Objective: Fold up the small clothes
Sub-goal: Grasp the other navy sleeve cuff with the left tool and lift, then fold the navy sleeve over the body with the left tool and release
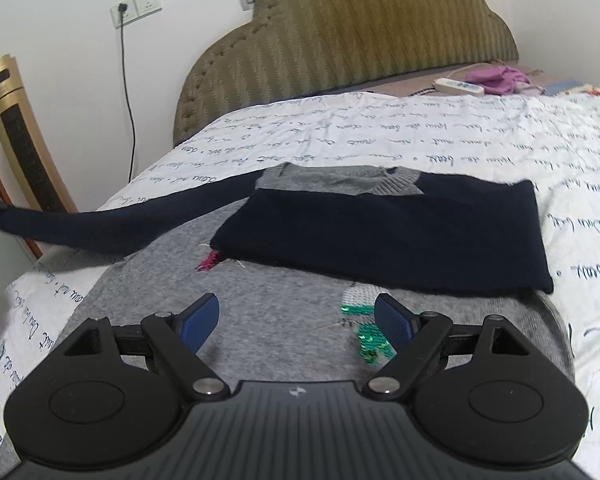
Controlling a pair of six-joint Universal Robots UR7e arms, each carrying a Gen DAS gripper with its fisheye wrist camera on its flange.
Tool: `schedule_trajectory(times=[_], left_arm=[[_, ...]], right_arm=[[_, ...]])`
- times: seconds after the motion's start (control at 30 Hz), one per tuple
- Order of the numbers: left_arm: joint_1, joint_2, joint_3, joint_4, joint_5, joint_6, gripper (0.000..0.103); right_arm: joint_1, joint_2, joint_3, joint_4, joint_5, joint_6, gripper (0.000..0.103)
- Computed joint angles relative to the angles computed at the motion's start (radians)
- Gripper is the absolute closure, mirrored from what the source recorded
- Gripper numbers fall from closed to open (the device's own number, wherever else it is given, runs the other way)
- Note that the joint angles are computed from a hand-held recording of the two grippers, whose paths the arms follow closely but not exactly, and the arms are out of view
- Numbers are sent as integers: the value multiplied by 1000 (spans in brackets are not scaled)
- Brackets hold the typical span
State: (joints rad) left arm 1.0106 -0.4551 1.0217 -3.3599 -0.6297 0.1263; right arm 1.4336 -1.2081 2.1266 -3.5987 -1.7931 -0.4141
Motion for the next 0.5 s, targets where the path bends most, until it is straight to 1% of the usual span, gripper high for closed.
schedule_trajectory(times=[0.07,0.23,0.4,0.5], left_arm=[[-22,14,-7,36,-50,28,96],[-71,34,38,134,-184,25,96],[-108,63,79,239,-284,8,96],[-116,98,63,295,-330,0,96]], right_arm=[[-8,-5,3,4,7,13,18],[-16,-11,5,-3,10,13,18],[-28,-19,8,-2,11,24,18],[-36,-23,10,-2,15,36,18]])
